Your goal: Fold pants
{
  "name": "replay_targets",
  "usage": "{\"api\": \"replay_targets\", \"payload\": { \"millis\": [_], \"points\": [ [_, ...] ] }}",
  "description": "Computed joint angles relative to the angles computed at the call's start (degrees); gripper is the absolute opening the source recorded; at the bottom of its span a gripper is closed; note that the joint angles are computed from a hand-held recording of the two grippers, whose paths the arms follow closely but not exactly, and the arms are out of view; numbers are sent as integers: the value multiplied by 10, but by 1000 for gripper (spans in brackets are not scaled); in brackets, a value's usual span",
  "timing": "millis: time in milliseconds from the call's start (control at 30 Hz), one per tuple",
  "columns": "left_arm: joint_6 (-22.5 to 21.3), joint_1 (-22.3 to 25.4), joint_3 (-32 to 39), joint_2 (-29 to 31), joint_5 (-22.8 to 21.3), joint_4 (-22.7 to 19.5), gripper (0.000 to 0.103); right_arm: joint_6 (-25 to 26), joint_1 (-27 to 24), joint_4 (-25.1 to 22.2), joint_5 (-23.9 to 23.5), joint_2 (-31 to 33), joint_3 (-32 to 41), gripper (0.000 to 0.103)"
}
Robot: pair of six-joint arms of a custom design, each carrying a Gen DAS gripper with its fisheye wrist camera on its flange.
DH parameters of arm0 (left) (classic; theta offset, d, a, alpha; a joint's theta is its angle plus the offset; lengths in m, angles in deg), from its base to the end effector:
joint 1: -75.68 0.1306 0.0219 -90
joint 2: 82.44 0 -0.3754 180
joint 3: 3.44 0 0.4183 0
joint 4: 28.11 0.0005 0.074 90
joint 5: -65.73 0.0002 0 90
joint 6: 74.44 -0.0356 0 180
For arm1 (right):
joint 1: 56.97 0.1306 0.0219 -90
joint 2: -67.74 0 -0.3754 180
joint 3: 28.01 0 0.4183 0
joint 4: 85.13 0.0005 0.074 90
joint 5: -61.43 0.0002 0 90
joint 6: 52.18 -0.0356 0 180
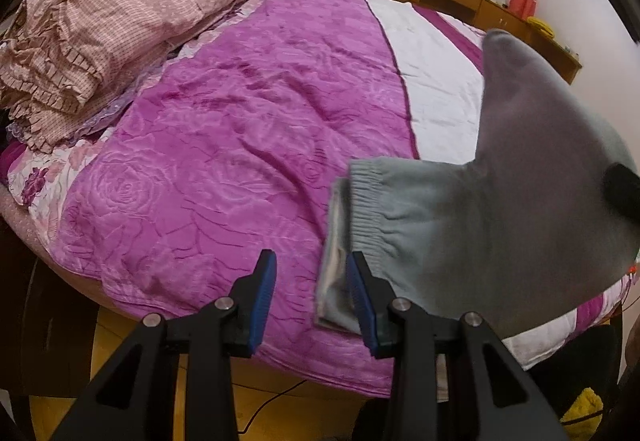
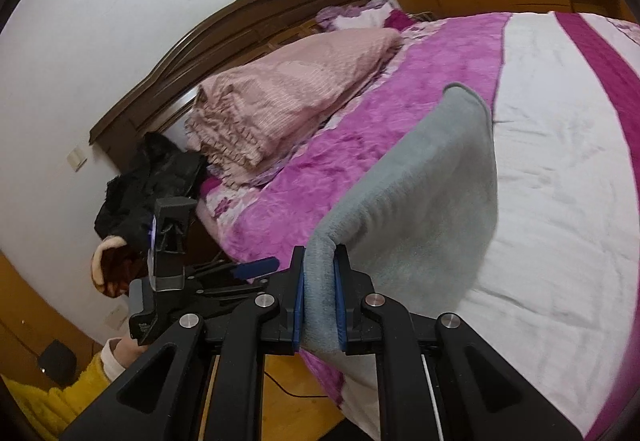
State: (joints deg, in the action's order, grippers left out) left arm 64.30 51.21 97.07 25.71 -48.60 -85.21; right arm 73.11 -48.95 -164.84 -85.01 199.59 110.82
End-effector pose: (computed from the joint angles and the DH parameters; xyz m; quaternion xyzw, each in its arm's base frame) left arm 0.5508 -0.2351 0.3354 -0.2456 0.9229 0.0376 0.2942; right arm 0.7041 0.1287 0.3716 -0.3875 0.7835 0.4231 0.2388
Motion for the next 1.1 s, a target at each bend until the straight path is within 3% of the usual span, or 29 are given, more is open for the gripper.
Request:
{"api": "replay_targets", "payload": {
  "millis": [600, 700, 800, 900, 1100],
  "points": [
    [22, 31, -80, -49, 5, 29, 38, -29, 95, -10, 82, 66, 22, 6],
    [27, 32, -86, -56, 4, 33, 38, -27, 100, -18, 90, 74, 24, 12],
    [20, 31, -85, -58, 3, 38, 38, -42, 97, 5, 80, 61, -2, 16],
    [16, 29, -81, -61, 9, 47, 39, -23, 93, 11, 97, 41, -26, 29],
    [5, 24, -70, -65, 26, 83, 39, 15, 72, -5, 103, 12, -58, 32]
  ]
}}
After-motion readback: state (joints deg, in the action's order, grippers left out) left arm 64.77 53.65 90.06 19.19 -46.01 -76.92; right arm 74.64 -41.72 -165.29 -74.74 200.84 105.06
